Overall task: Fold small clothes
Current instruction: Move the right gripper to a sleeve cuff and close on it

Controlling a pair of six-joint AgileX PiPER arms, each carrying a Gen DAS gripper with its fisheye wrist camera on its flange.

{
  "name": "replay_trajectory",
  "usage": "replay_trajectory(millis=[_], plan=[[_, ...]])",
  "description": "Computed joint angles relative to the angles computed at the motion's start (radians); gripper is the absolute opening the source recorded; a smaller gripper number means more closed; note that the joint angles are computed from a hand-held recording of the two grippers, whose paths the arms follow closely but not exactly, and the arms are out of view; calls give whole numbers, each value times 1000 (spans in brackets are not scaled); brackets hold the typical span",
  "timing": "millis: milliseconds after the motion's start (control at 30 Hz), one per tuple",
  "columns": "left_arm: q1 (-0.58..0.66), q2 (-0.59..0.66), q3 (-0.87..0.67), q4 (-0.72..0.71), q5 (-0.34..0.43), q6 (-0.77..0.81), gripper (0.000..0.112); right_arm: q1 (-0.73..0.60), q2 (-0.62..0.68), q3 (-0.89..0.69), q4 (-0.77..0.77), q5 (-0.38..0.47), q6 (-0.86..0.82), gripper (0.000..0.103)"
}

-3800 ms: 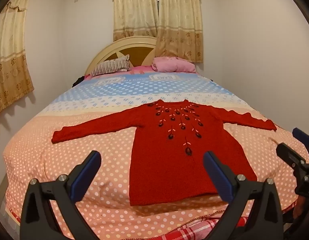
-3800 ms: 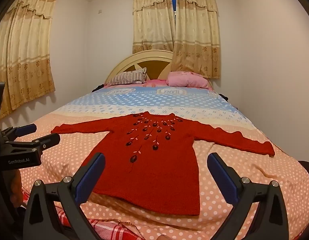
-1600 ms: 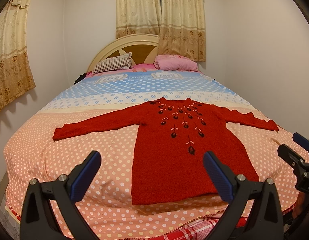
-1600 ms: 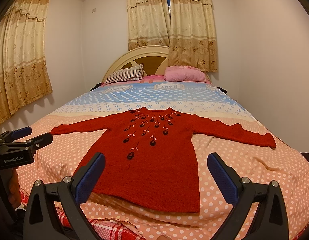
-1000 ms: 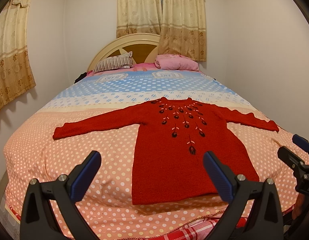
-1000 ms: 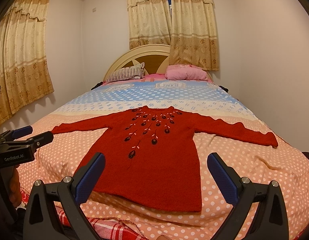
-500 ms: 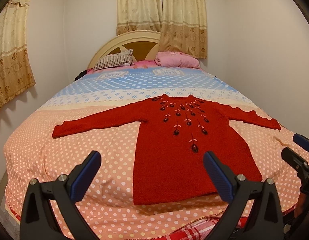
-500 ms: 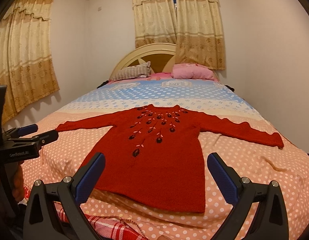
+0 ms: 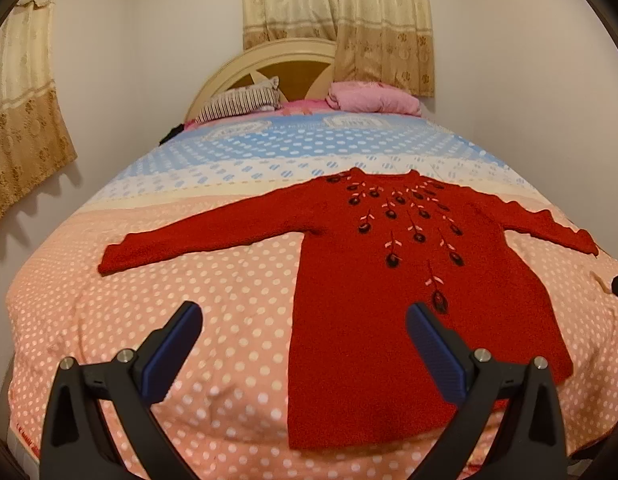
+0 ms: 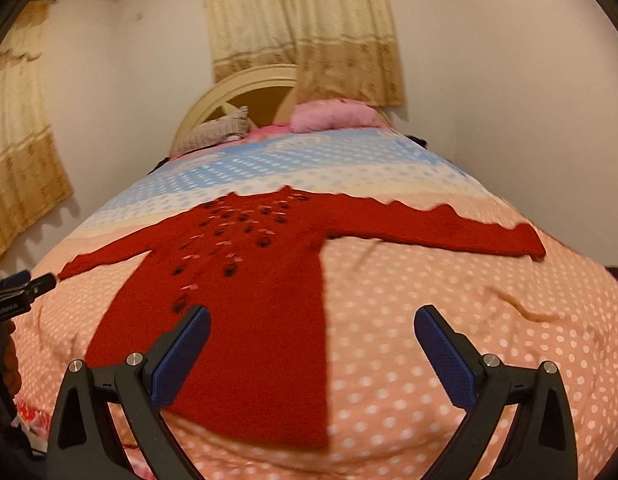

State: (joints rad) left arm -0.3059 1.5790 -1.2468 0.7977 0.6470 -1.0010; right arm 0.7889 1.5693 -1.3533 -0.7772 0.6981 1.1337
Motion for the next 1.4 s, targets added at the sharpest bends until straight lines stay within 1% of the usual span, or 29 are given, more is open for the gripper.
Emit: replay_trajectory(millis=[67, 133, 367, 467, 567, 700, 767, 867, 933, 1000, 1067, 1100, 1167, 1200, 1233, 1267, 1367, 1400], plan=[[39, 49, -57, -90, -16, 87, 103, -64, -4, 13, 55, -23, -29, 102], [64, 99, -114, -139, -25, 148, 103, -147, -6, 20, 136, -54, -87, 102], [96, 287, -350, -220, 6, 294, 103, -403, 1, -9, 336, -79, -241, 102], [106, 380, -465, -244, 35, 347, 103, -519, 24, -37, 405, -70, -297, 102], [110, 475, -578, -231, 70, 372, 103, -626, 67, -84, 483, -54, -365, 102], [130, 579, -715, -266, 119, 429, 103, -739, 162, -194, 588, 0, -475, 102], [146, 627, -789, -297, 150, 466, 103, -779, 211, -247, 634, 13, -517, 101], [167, 677, -875, -324, 187, 500, 103, -818, 301, -354, 649, 50, -532, 95], [176, 719, -949, -323, 217, 511, 103, -851, 365, -433, 682, 75, -569, 87], [186, 749, -1005, -319, 241, 519, 103, -874, 433, -521, 708, 116, -587, 84], [197, 798, -1093, -325, 278, 534, 103, -893, 479, -581, 742, 142, -607, 81], [202, 813, -1121, -327, 291, 536, 103, -900, 502, -613, 760, 155, -618, 77], [215, 882, -1251, -360, 356, 566, 103, -913, 549, -679, 791, 187, -633, 74], [220, 904, -1292, -374, 375, 575, 103, -919, 573, -714, 800, 205, -629, 71], [225, 927, -1331, -386, 393, 583, 103, -921, 584, -728, 807, 214, -629, 66], [228, 937, -1345, -389, 398, 585, 103, -922, 599, -746, 816, 225, -632, 63], [232, 954, -1358, -398, 401, 593, 103, -919, 667, -847, 841, 298, -656, 55], [234, 965, -1371, -405, 409, 597, 103, -917, 684, -870, 839, 312, -662, 44]])
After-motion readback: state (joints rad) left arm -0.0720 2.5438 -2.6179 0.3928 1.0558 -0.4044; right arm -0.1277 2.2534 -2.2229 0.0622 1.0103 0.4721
